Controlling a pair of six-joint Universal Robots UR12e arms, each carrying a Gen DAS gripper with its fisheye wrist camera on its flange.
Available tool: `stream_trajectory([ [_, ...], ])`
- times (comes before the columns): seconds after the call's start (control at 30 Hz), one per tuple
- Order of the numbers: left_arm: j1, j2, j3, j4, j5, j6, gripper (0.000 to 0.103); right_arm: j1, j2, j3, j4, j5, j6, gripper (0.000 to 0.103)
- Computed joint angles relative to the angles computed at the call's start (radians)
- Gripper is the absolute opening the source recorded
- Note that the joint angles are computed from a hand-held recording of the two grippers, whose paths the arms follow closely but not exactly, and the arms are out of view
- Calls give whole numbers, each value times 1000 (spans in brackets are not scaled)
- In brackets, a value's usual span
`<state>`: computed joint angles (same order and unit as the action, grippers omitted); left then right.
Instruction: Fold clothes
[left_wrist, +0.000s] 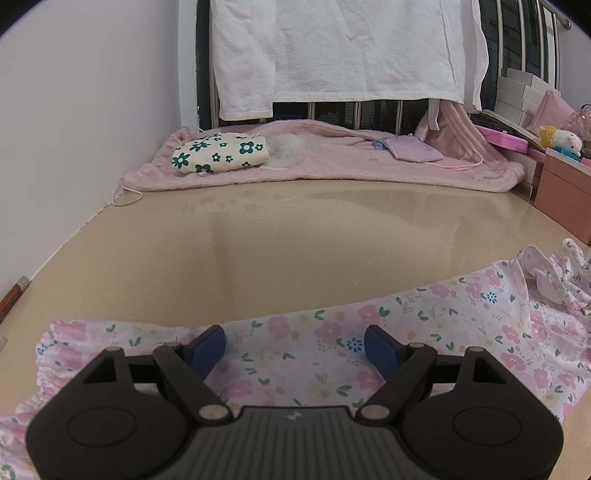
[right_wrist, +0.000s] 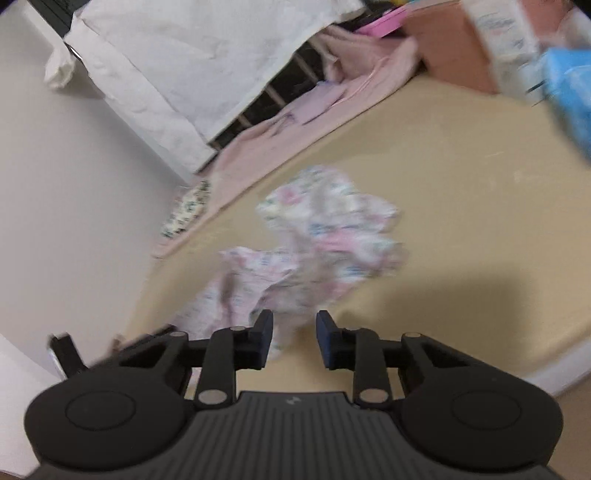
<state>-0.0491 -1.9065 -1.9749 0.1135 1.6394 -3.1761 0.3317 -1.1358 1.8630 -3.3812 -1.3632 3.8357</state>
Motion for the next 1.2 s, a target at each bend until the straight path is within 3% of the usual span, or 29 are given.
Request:
stream_trajectory([
  [0.03,-1,0,0,0,1,0,82,2,23,-19,-38,1,16,23],
  [0.1,-1,0,1,-1,3,0,82,16,62,-71,-54,-79,31,23],
  [0.27,-1,-1,2,-2,3,0,82,38,105,-180,165,-241,-55,23],
  [0.43,-1,-2,5,-5,2,-1,83,52,88,-135,25,-293,-104,29],
  [0.53,-1,-2,5,-5,2,-1,83,67,77,-108,-67,-347,-139,61],
  [0.57,-1,-2,5,-5,2,-1,83,67,76,-109,-55,-348,-165,71],
  [0.63,-1,-2,4,-4,2,-1,83,69,73,-111,-23,-352,-216,71],
  [0.7,-1,-2,3,-4,2,-2,83,82,81,-135,48,-412,-274,65],
  [0.87,0,-2,3,-3,1,-1,83,118,103,-181,114,-609,-299,65],
  [0.97,2,-2,2,-2,-1,0,83,109,100,-187,199,-570,-300,64],
  [1.03,4,-2,2,-4,-9,0,84,100,101,-187,238,-525,-292,50],
  [1.1,4,-1,4,-9,-10,4,85,104,109,-191,242,-529,-303,20],
  [1.2,9,15,2,-39,-37,6,81,115,117,-201,257,-566,-343,10],
])
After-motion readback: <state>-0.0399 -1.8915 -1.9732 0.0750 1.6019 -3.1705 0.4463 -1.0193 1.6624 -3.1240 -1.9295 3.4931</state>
